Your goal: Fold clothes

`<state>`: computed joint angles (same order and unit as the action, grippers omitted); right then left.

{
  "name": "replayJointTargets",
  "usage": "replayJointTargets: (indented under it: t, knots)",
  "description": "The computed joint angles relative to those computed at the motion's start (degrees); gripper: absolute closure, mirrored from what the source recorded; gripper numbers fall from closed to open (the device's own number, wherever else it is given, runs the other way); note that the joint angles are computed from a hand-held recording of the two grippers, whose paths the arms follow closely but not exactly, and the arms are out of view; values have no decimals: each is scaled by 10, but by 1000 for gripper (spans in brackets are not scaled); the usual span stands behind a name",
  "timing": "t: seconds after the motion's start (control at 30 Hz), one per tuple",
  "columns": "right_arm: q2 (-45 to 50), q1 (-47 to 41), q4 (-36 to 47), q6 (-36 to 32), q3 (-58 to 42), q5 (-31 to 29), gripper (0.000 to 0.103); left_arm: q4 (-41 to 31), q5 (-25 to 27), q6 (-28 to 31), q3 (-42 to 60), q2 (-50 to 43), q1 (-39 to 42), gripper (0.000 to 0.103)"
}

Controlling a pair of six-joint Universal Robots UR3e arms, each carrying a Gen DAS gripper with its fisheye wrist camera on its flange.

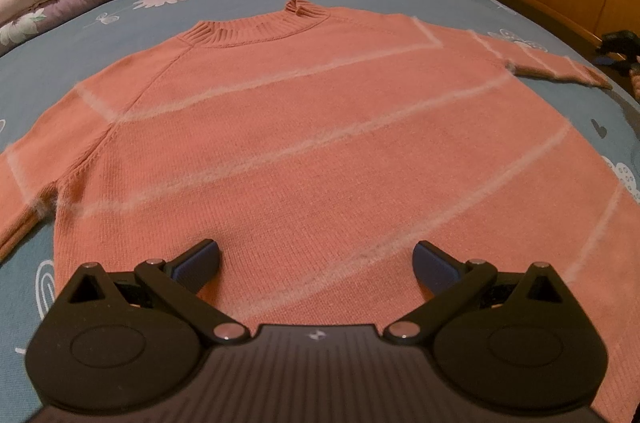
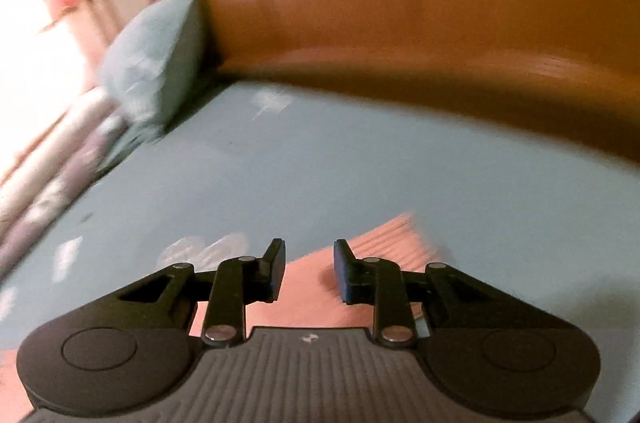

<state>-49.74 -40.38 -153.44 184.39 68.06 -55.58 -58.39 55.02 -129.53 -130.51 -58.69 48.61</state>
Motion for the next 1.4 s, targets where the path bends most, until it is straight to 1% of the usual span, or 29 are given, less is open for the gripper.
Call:
replayJointTargets:
  t: [0.03, 0.07, 0.1, 0.17, 0.23, 0.3, 0.33, 0.43, 0.53, 0.6, 0.63, 0.7, 0.73, 0.8, 0.87, 0.93, 1.0, 1.1, 1.2, 1.23, 1.27, 1.4]
  knots:
    - [2, 6, 25, -12, -7, 20, 62, 0, 0, 0, 0, 0, 0, 1]
    - [6, 13, 53, -27, -17, 37, 59, 1, 0, -2, 1, -2, -1, 1]
    - [13, 22, 87, -46, -37, 50, 57, 7, 3, -10, 2, -5, -6, 1]
    - [15, 42, 133, -98, -55, 64, 57, 9, 3, -12, 3, -7, -8, 1]
    - [5, 58, 149, -128, -52, 47, 51, 7, 2, -10, 3, -7, -6, 1]
    - [7, 61, 158, -137, -58, 31, 52, 7, 1, -9, 1, -5, -5, 1]
    - [-3, 52, 150, -142, -37, 38, 52, 7, 1, -9, 1, -4, -5, 1]
    - [-32, 10, 109, -126, 23, 63, 52, 6, -1, -6, 0, -4, -3, 1]
    - [-52, -30, 76, -92, 66, 66, 52, -3, -7, 0, 1, -4, 3, 1]
    - [-59, -34, 57, -60, 78, 43, 52, -4, -7, 0, 2, -4, 4, 1]
    - [-66, -28, 56, -49, 81, 27, 50, -4, -6, 0, 2, -3, 3, 1]
    - [-70, 10, 56, -40, 68, -26, 43, 0, -3, -4, 2, -3, 1, 1]
    - [-71, 28, 61, -44, 64, -24, 43, 0, -3, -5, 2, -3, 0, 1]
    - [-81, 56, 79, -59, 65, 6, 43, 1, -1, -8, 2, -2, -2, 1]
    - [-88, 81, 93, -72, 74, 68, 40, 4, 3, -14, 2, -2, -6, 1]
    - [-68, 119, 103, -71, 54, 121, 38, 6, 3, -16, 2, -3, -7, 1]
    - [-34, 156, 114, -56, 14, 147, 38, 5, 4, -17, 2, -3, -7, 1]
    - [-15, 182, 118, -62, 11, 160, 38, 4, 3, -19, 3, -3, -7, 1]
    - [-11, 166, 113, -69, 37, 180, 39, 2, 2, -14, 1, 0, -4, 1]
    - [-10, 156, 116, -76, 42, 191, 39, 1, 2, -13, 1, 0, -4, 1]
    - [-20, 141, 120, -85, 52, 191, 39, 0, 1, -13, 1, 1, -3, 1]
    - [-63, 67, 119, -110, 98, 166, 39, 0, 2, -14, 1, 1, -4, 1]
